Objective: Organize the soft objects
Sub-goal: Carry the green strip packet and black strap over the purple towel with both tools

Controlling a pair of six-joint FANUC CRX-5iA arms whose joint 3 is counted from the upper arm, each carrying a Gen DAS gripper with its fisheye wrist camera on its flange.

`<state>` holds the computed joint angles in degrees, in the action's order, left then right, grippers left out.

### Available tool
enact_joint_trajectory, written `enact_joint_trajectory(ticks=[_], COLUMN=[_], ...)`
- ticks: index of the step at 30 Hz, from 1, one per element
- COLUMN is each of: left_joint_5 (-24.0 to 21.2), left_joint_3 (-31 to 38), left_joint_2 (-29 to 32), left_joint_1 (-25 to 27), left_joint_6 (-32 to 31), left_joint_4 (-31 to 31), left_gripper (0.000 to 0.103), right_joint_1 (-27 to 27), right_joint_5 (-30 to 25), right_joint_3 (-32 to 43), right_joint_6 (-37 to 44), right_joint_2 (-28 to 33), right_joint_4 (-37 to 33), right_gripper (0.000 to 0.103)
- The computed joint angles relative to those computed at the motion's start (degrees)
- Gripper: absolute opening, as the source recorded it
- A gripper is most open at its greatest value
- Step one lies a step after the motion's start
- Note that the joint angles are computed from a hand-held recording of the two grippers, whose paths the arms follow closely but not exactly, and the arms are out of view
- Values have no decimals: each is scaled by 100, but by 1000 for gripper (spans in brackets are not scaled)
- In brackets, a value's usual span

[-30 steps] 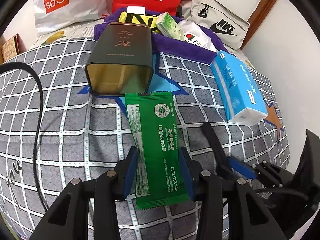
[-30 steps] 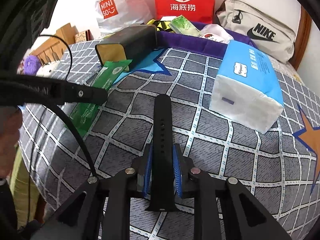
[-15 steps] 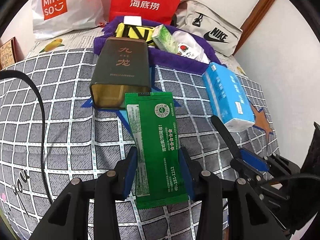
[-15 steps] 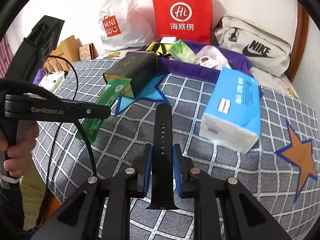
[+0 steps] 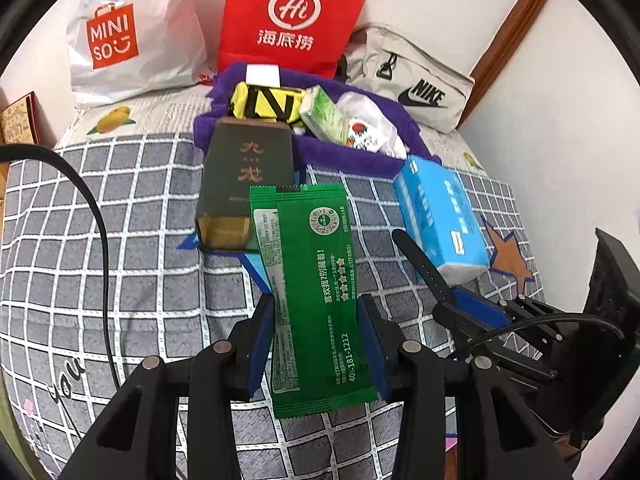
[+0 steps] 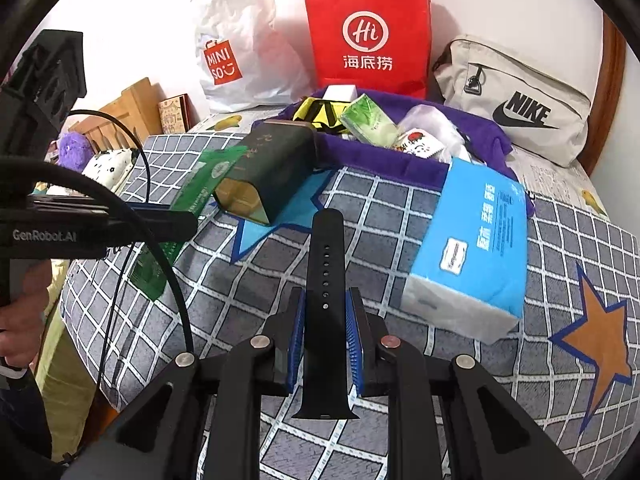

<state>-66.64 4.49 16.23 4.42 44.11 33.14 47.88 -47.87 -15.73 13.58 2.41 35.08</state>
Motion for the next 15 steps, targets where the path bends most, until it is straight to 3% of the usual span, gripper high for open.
enact_joint_trajectory(ticks=[15], left_joint_5=[-80], left_joint_3=[818], left_joint_2=[295], left_joint_1=[10], left_joint_6=[208], left_joint_4=[209], left_gripper=[40], right_joint_1=[-351], right_joint_5=[13], right_joint_3=[433], right_joint_6=[352], right_joint_2=[117], right_joint_4=[-28], right_gripper=[21])
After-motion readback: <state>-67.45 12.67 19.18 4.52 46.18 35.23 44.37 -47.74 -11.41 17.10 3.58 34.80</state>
